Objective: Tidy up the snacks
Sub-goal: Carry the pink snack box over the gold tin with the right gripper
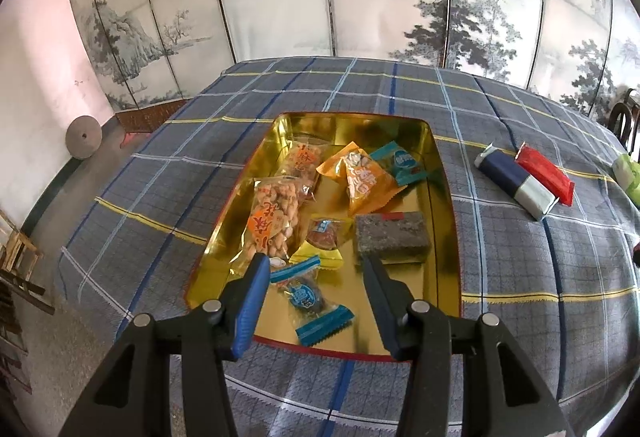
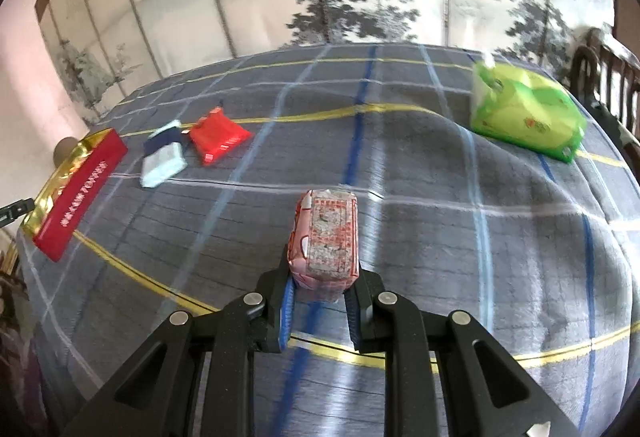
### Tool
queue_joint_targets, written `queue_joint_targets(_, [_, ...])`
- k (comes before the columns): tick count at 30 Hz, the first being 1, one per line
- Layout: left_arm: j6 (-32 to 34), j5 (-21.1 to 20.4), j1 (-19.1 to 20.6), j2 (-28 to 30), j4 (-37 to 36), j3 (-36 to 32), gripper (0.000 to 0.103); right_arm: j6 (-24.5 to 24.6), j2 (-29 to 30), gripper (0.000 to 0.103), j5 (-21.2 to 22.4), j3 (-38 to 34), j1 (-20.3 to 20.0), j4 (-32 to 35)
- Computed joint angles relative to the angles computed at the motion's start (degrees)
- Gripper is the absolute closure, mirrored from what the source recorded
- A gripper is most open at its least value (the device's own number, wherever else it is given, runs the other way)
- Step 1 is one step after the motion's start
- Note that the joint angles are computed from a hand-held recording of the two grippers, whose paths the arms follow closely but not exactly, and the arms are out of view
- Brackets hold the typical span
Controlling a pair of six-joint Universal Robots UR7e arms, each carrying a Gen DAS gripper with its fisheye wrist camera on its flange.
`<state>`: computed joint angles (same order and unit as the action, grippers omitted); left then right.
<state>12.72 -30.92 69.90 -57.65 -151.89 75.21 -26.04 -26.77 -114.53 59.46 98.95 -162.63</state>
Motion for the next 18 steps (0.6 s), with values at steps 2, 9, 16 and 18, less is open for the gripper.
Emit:
queue_joint_targets(2, [0.22, 0.25, -0.07, -0.16, -0.29, 0.32, 0.054, -0.59, 0.67, 0.083, 0.79, -1.03, 0.78, 0.91])
queue_joint_targets(9, [0.84, 0.82, 0.17, -0.88, -1.48, 1.41, 0.054, -3.5, 5.47, 0.083, 3.99, -7.99, 4.59, 5.81])
queue_joint_targets(16, [0.99, 2.24, 0.67, -1.45, -2.1, 1.93, 0.053, -5.07, 13.43, 0.083, 8.49, -20.78, 7.99, 14.69])
queue_joint_targets(18, [1.21, 2.79, 0.82, -1.48, -2.16, 1.78, 0.053, -4.94, 16.53, 0.083, 10.13, -26.08, 8.81, 18.53])
